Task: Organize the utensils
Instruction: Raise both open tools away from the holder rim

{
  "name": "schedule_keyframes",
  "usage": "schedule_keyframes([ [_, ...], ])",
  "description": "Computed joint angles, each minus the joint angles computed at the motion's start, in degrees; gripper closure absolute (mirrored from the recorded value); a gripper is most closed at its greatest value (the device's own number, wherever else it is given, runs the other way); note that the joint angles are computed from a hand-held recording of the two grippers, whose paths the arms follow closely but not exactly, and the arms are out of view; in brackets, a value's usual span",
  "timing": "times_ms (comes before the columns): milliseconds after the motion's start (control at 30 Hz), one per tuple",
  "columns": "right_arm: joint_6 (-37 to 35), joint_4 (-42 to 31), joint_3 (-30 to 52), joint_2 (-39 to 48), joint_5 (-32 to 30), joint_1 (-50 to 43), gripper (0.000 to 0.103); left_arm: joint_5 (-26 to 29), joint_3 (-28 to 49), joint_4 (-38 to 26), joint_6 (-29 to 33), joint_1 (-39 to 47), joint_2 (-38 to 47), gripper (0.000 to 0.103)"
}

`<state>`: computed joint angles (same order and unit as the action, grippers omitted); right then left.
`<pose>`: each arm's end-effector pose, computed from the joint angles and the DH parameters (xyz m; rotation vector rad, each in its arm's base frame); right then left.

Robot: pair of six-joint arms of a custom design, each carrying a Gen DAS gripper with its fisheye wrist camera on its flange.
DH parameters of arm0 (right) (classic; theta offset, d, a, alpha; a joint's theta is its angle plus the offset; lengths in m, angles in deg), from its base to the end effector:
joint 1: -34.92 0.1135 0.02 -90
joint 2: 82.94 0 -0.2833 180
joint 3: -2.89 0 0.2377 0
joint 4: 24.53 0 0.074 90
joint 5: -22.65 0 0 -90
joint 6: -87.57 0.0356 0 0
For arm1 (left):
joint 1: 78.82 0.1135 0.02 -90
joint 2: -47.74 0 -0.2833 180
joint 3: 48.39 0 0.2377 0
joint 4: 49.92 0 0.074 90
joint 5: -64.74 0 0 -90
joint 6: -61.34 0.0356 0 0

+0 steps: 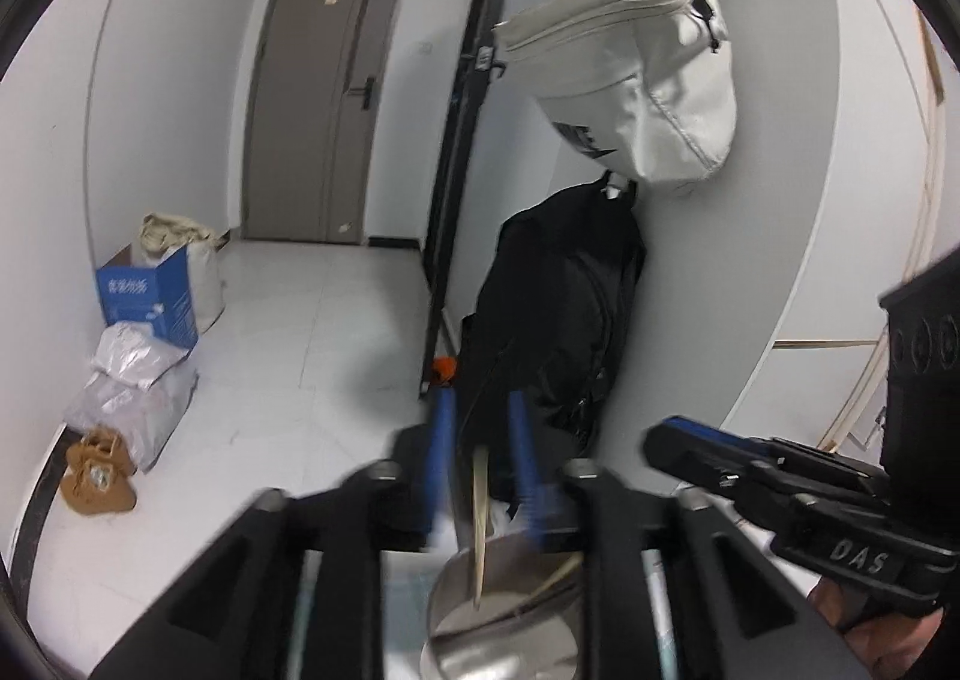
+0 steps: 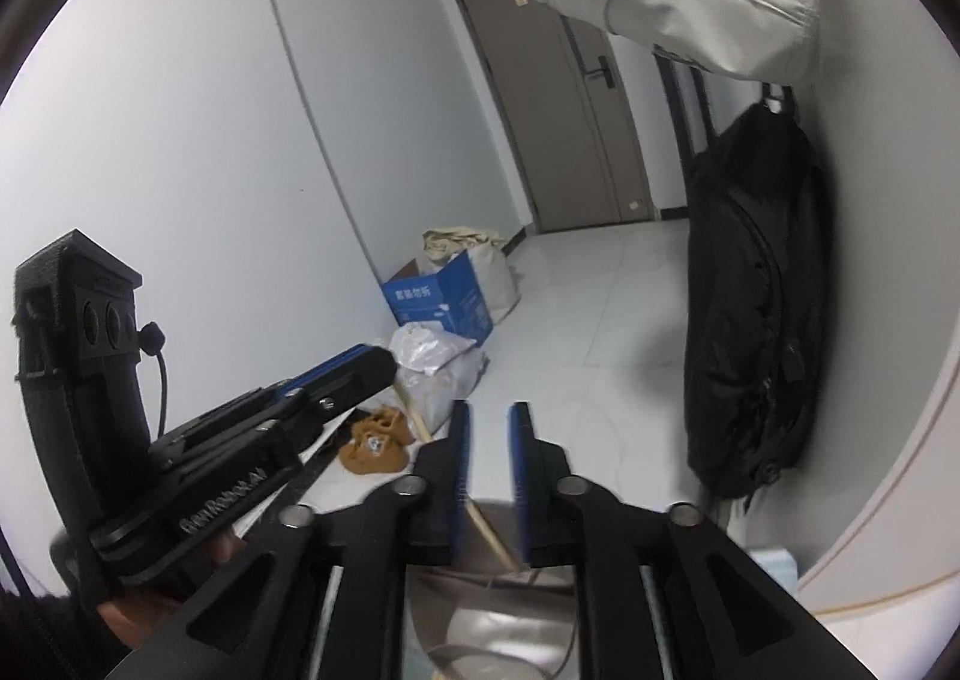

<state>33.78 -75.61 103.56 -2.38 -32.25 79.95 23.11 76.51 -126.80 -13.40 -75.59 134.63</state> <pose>0.2160 0.1873 0.4216 0.2015 2.0044 0.2548 0.2690 -0.0115 0.4815 0.6485 1.9796 -0.7462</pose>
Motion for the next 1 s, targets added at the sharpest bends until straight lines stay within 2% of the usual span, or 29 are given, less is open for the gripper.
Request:
schedule_keyframes([
  [67,2.1,-0.2,-1.3,-1.7,1.1,1.2,0.079,1.0,2.1,-2.9,-0.1,2.0,0.4,0.06],
  [167,5.9,-1.8,-3.6,-4.4,5.0,4.2,0.063,0.5,3.9,-6.2,0.6,3.3,0.0,0.058],
  [233,8.0,-3.3,-4.3,-5.3,7.1,6.1,0.061,0.6,3.7,-7.5,1.1,4.4,-1.2,0.055],
  [300,10.5,-5.6,-4.5,-6.0,9.5,8.9,0.06,-0.5,2.9,-7.7,1.1,4.9,-2.7,0.042],
  [433,14.7,-8.5,-5.2,-6.6,14.3,14.3,0.05,-2.2,1.2,-8.2,0.2,6.4,-5.8,0.037],
  [533,17.0,-9.7,-5.6,-6.6,17.2,17.9,0.043,-2.7,0.3,-9.2,0.2,7.6,-7.7,0.03],
  [567,18.1,-10.3,-5.7,-6.5,18.5,19.5,0.038,-2.9,-0.4,-9.0,0.1,8.0,-8.4,0.027],
  [767,22.4,-13.1,-5.7,-4.8,24.0,25.8,0.026,-3.1,-4.1,-9.5,0.4,10.1,-12.1,0.025],
  [1000,26.6,-14.4,-7.4,-3.0,26.3,29.6,0.019,-1.7,-10.7,-8.9,3.4,13.7,-16.5,0.025],
])
